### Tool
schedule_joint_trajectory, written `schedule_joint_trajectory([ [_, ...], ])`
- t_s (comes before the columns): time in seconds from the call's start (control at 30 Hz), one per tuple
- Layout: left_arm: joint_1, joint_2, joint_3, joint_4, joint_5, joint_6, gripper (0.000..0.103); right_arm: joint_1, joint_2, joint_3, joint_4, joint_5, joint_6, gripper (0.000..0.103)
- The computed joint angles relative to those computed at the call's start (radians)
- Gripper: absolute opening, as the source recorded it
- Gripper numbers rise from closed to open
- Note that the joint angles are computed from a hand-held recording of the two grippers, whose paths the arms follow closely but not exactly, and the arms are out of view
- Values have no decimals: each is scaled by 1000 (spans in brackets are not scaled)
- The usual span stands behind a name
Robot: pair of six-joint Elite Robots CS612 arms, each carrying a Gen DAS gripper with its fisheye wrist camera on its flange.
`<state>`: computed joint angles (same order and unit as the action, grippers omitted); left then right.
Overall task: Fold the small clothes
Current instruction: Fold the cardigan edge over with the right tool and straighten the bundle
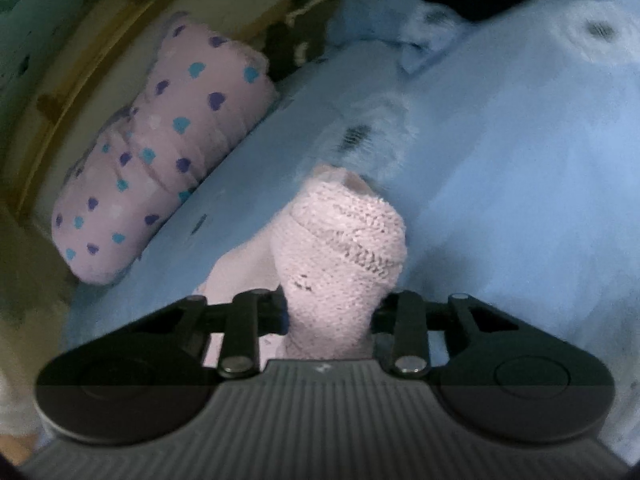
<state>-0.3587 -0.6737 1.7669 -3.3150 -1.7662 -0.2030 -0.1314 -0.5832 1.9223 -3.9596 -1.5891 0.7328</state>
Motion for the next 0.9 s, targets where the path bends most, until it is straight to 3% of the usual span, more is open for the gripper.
schedule_joint_trajectory([
  [0.2, -6, -10, -5, 10, 38, 75, 88, 13, -36, -5, 42, 19, -110, 34],
  [0.37, 6, -8, -43, 92, 2, 72, 89, 19, -48, -7, 59, 12, -164, 34],
  [0.53, -6, -5, -60, 151, 36, 110, 89, -1, -50, 9, 81, 33, -55, 36],
  [0.63, -10, -6, -62, 168, 41, 119, 89, -20, -48, 28, 94, 53, 37, 44],
  [0.8, -21, -14, -60, 174, 66, 126, 89, -38, 0, 35, -26, 25, 172, 68],
  [0.9, -25, -19, -65, 193, 61, 105, 89, -46, 25, 21, -72, 38, 227, 69],
])
